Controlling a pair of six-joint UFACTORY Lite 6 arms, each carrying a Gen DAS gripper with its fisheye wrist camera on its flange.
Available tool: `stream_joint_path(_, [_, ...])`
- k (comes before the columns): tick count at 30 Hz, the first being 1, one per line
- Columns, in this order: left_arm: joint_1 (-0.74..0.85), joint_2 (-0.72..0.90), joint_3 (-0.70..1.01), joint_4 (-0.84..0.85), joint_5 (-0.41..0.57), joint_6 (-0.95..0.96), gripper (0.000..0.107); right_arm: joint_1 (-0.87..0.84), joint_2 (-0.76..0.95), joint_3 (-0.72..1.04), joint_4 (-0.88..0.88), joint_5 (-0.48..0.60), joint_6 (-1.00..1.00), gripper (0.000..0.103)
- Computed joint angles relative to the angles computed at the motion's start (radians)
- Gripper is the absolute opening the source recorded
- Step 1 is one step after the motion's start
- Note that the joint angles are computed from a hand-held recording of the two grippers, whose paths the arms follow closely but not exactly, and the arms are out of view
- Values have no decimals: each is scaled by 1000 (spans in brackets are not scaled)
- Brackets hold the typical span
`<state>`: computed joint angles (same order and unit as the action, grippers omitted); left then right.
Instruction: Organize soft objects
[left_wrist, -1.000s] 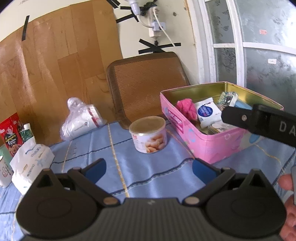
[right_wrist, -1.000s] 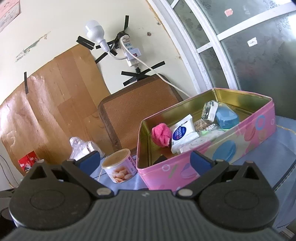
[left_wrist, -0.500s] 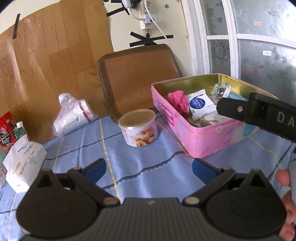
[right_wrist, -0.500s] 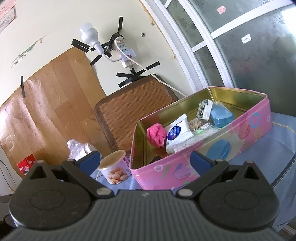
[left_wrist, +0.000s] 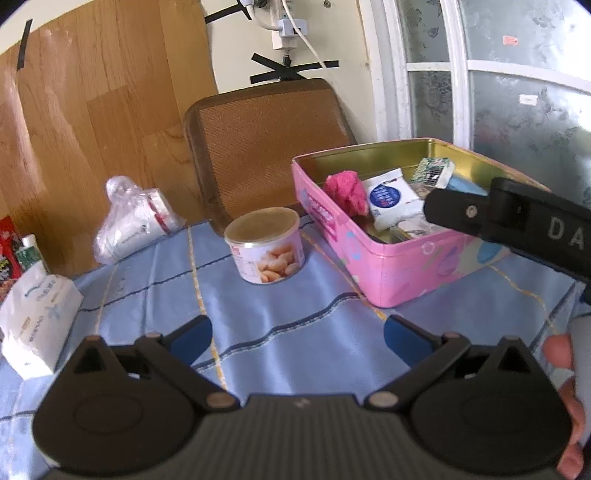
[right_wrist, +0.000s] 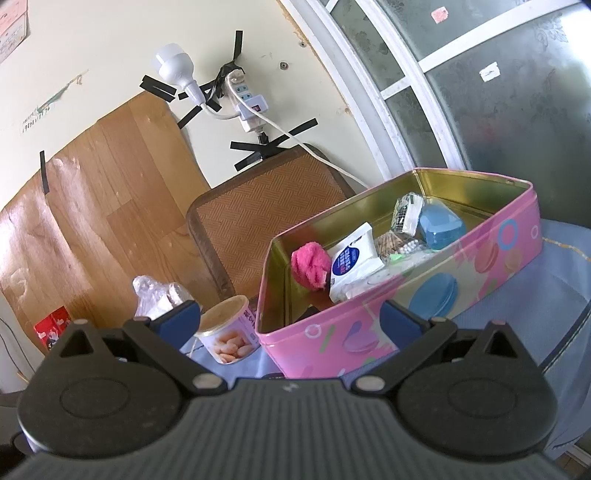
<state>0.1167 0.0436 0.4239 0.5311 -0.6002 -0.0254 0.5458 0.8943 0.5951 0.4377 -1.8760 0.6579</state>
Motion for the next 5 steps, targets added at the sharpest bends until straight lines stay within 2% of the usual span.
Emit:
stream_joint_path(2, [25, 5, 6, 76, -7, -59, 103, 4, 1, 2, 4, 1, -2, 103])
stream_joint_path(5, [30, 11, 8, 90, -14, -56, 103, 16, 1, 7, 20, 8, -12, 103])
